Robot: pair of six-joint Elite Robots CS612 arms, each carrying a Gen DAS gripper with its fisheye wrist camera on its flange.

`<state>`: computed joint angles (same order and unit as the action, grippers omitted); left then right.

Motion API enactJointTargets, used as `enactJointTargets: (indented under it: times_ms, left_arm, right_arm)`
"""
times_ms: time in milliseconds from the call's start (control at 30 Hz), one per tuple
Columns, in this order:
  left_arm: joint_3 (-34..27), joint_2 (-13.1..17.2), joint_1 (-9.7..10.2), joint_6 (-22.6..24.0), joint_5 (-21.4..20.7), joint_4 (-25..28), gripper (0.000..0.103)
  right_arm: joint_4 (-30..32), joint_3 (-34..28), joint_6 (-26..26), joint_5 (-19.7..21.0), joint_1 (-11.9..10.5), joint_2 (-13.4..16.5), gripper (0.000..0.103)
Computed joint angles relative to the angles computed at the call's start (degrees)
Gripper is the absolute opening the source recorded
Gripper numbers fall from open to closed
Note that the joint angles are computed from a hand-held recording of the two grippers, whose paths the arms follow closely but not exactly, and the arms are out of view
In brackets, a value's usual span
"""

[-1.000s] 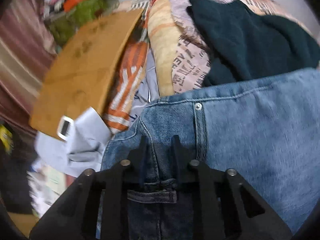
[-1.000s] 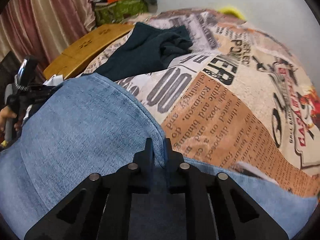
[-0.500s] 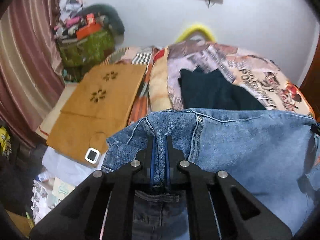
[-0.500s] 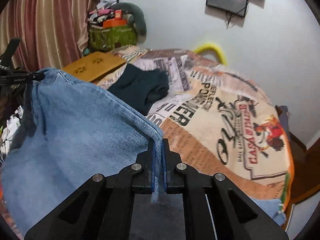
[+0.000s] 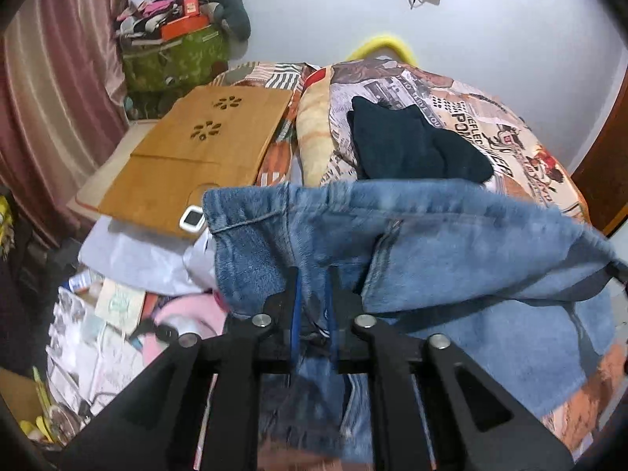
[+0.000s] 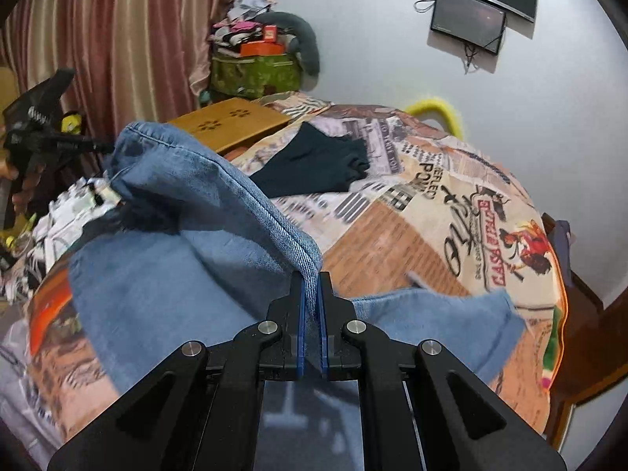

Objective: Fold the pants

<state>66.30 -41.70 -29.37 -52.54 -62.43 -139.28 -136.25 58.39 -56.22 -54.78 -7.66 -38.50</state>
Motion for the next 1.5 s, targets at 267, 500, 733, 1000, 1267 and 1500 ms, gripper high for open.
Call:
enactJointTargets:
  times_ms: [267,500,733,1000,1267,1500]
  left_arm:
    - [3.9,-2.6,-1.08,-4.0,-1.2,-2.1,0.083]
    - [3.5,-1.4,-0.29,-11.2,-6.1,2.4,0.084]
    - [5.1,0.3,2.61,-22.6,-16.7,-10.4,0.084]
    - [1.7,2.0,3.51,-25.2,-18.7,-10.0,0.084]
    - [2.9,1.4,4.04,-31.1,-21.2,-12.6,0.086]
    - [0.4,2.8,4.87,-32.8,-22.6,-6.9,0.058]
  right_arm:
    - [-1.4,7.4,-2.9,-1.3,-0.6,-2.8,0.005]
    - [-5.3,11.2,-2.0,-1.1,-1.0,-3.7,0.005]
    - [-6.3,12.3,-0.5,-0.9,-1.0,-4.1,0.006]
    - [-5.9,12.5,-0.5,-0.5,-1.1,-4.3,0.006]
    - [-6.6,12.8,-0.5,0.7,-1.3,-4.1,0.006]
    - [-7.4,13.1,-1.0,1.0,-1.4,-4.2,0.006]
